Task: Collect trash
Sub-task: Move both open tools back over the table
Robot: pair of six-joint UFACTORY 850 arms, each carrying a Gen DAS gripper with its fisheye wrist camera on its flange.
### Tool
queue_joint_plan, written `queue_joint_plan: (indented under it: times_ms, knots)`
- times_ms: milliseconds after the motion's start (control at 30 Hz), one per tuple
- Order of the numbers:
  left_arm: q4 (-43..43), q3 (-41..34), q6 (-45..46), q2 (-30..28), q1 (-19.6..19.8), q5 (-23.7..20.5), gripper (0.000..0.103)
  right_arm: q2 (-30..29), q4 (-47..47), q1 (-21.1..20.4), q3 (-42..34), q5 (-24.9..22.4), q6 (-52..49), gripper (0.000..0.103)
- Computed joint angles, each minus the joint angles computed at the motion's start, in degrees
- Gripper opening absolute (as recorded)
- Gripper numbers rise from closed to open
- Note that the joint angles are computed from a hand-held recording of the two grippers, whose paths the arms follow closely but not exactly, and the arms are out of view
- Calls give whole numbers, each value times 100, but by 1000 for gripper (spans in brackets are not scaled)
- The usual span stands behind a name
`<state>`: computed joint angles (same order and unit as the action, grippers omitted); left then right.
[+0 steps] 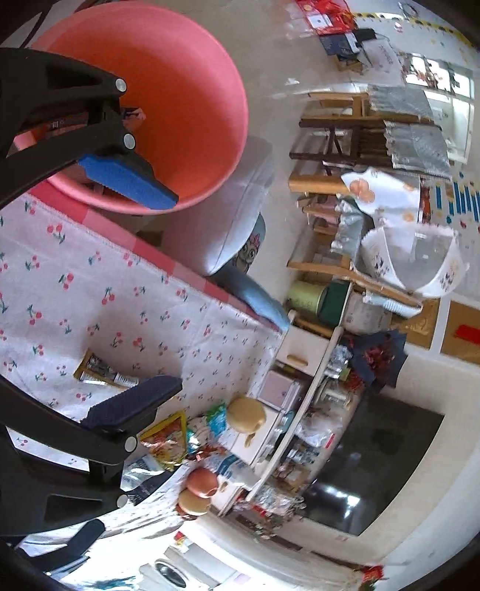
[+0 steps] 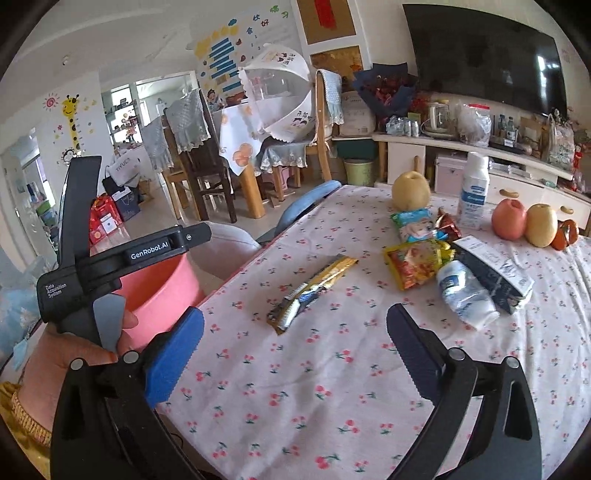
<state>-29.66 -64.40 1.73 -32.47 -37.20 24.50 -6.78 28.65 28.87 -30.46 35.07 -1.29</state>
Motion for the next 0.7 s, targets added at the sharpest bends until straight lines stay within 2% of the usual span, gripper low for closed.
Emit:
queue_joint_plan:
  times_ms: [133,233,400,700]
  knots:
    - [-59,-114,371,-78,-158,-16,92,158,67,-66,183,53,-225,98]
    - [-648,-265,1184,-167,-304,-37,92,269,-167,-196,321,34,-42,98]
    - [-1013,-451,1936,-286,-514,5,92,410,-239,-431,527,52,45,98]
    - [-1144,-572,2787,-350,-884,105,92,730,-188,-1110,936,224,85,98]
